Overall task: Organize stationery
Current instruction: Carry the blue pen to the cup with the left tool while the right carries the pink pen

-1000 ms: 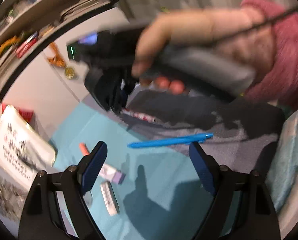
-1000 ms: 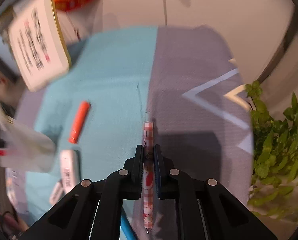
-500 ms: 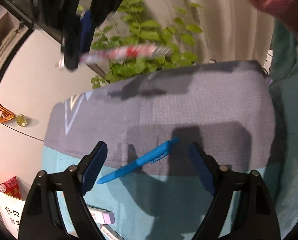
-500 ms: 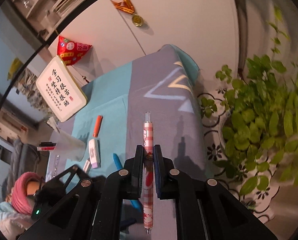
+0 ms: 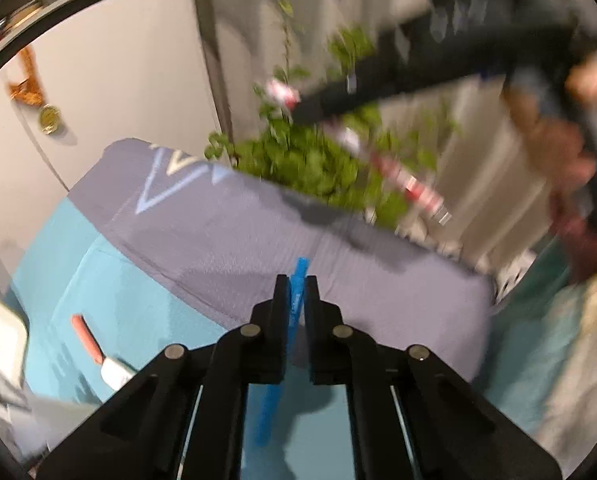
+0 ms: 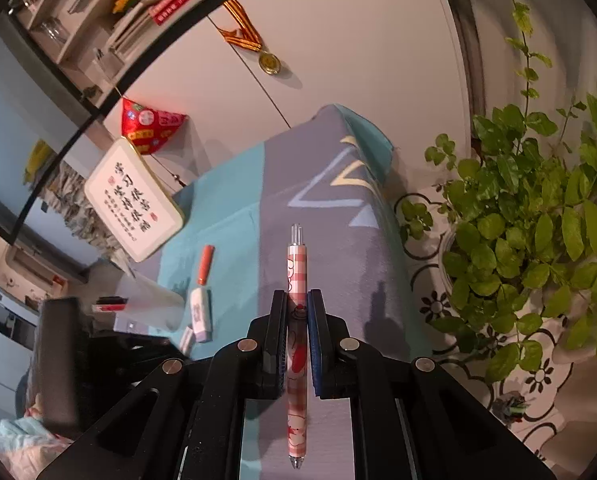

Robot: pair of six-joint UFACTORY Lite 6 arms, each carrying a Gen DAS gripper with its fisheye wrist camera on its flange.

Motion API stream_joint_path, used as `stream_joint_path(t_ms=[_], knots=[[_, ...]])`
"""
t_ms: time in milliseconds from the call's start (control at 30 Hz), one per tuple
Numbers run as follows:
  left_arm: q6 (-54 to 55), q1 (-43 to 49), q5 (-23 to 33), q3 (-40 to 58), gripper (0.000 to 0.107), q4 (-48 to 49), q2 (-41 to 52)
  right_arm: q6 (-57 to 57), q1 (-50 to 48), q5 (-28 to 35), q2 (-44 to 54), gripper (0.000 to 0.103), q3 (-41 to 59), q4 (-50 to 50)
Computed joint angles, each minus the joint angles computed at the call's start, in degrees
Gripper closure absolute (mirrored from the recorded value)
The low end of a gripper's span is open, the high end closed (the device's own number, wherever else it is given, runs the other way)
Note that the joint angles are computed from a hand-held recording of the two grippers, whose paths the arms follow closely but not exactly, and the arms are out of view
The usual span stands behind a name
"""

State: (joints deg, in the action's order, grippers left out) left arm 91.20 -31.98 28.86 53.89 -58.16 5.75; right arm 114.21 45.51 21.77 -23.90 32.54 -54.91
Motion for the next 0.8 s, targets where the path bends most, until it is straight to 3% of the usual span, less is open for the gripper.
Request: stream_joint_path(t_ms=[167, 333, 400, 467, 500, 567, 633, 767, 800], knots=[[3.35, 5.67, 5.52, -5.49, 0.104, -5.88, -8.28, 3.14, 1.99, 1.02, 2.21, 0.093, 2.37, -2.99], [2.20, 3.32, 0.86, -7.80, 0.104, -2.19, -6.27, 3.95, 2.92, 0.29, 5.80, 0.093, 4.08, -3.26], [2.96, 2.45, 2.21, -8.21, 0.093, -0.25, -5.07, 5.59, 3.77, 0.96, 5.49, 0.093, 3.53, -3.78], [4.07, -1.86, -1.15, -10.77, 0.056, -0.59, -5.37, 6.92, 4.92, 2.34, 4.44, 0.093, 2.84, -3.93], [5.71, -4.04, -3.71, -11.73, 0.050, -1.77, -5.18, 7.30, 5.63, 3.25, 3.77, 0.093, 2.51, -3.66], [9.90, -9.36, -10.52, -13.17, 0.053, -5.52, -3.82, 7.99, 7.26, 5.49, 2.08, 0.093, 1.65, -2.89], [8.99, -11.37, -12.30, -11.19, 0.056, -4.75, -0.29, 8.53, 8.87, 7.62, 0.72, 0.093, 1.04, -2.11], [-1.37, -12.62, -13.59, -3.35, 0.088, 2.27, 9.77, 9.65, 11.54, 10.72, -1.45, 0.093, -0.37, -0.92], [-2.25, -12.45, -13.28, -2.53, 0.092, 2.67, 11.15, 9.97, 12.16, 11.31, -1.91, 0.093, -0.72, -0.78]])
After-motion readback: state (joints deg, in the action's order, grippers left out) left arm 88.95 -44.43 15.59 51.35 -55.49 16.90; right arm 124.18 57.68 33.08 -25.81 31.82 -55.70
